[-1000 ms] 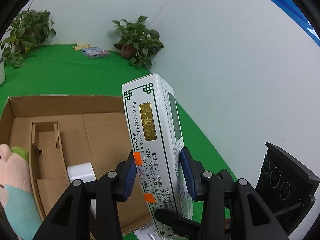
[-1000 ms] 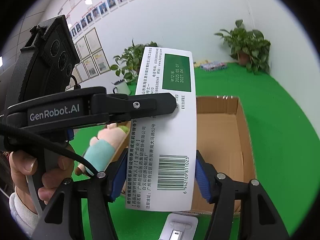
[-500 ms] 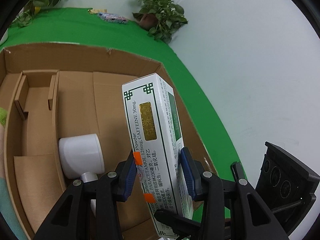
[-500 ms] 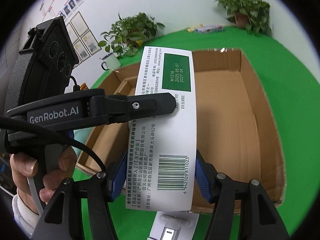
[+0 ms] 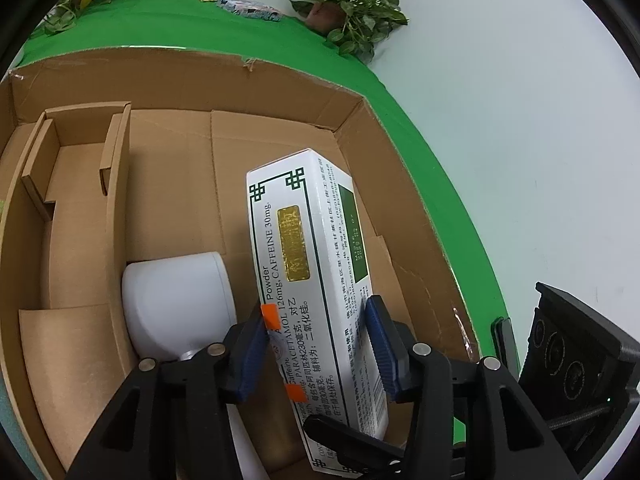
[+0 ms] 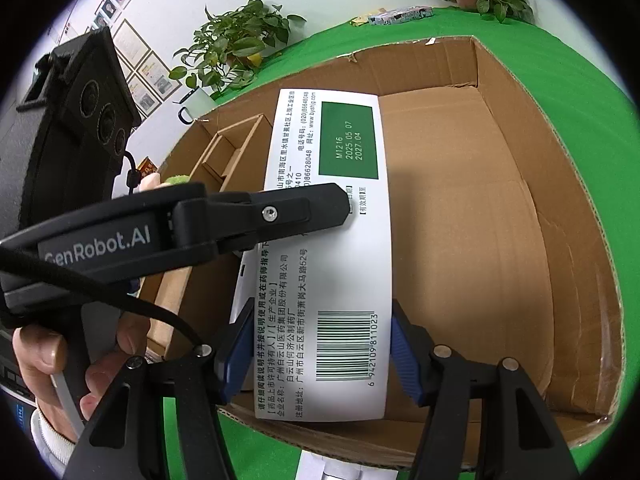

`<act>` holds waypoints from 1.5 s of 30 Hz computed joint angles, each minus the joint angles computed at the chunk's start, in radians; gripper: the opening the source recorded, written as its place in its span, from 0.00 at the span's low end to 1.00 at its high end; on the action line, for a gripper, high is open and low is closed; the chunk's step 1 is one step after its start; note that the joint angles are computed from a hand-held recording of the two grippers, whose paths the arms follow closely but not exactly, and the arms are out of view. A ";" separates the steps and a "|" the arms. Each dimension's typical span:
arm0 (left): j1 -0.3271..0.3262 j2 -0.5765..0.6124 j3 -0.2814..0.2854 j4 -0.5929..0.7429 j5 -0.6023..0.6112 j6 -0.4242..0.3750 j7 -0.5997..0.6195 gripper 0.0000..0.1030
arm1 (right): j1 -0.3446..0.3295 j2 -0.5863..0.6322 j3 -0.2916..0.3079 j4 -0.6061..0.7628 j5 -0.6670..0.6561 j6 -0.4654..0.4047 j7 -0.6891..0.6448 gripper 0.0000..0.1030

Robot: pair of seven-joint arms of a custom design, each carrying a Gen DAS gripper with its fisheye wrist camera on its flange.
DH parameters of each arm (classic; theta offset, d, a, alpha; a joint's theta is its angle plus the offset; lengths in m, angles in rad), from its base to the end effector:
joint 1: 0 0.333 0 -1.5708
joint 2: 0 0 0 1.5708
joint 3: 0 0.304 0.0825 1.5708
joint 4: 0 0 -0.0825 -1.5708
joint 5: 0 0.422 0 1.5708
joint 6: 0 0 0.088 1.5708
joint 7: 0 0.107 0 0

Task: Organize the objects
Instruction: 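Lower the medicine box beside the hair dryer and open the right gripper, then withdraw the right gripper and move it to the white phone stand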

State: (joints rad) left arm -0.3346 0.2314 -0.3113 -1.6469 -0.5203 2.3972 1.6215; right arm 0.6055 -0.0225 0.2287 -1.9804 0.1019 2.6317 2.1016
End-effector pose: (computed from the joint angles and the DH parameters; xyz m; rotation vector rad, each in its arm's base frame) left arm 0.5718 -0.4125 0.5200 1.5528 -2.2825 0.9935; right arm 0.4265 0.4680 0.5267 -1.9343 1.5281 0.0043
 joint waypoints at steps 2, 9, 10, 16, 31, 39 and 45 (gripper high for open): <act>0.000 -0.014 0.001 -0.016 -0.002 0.002 -0.005 0.44 | 0.001 0.003 0.002 0.006 -0.007 -0.009 0.009 0.58; 0.006 -0.082 0.004 -0.088 -0.033 0.058 0.027 0.45 | 0.003 0.026 0.007 0.045 -0.123 -0.091 0.098 0.61; 0.004 -0.096 0.004 -0.100 -0.032 0.063 0.027 0.45 | 0.004 0.027 0.008 0.048 -0.126 -0.096 0.100 0.61; -0.003 -0.131 0.015 -0.130 -0.015 0.083 0.010 0.45 | 0.011 0.017 0.012 0.057 -0.120 -0.125 0.065 0.65; -0.011 -0.428 0.011 -0.461 0.134 0.320 -0.084 0.50 | 0.010 -0.074 0.030 -0.012 -0.399 -0.131 0.264 0.78; 0.255 -0.870 -0.276 -0.800 0.555 0.602 -0.582 0.99 | -0.026 -0.351 0.180 -0.203 -0.837 -0.233 0.605 0.82; 0.209 -1.063 -0.300 -0.910 0.546 0.550 -0.682 0.99 | -0.007 -0.424 0.217 -0.246 -0.873 -0.274 0.659 0.82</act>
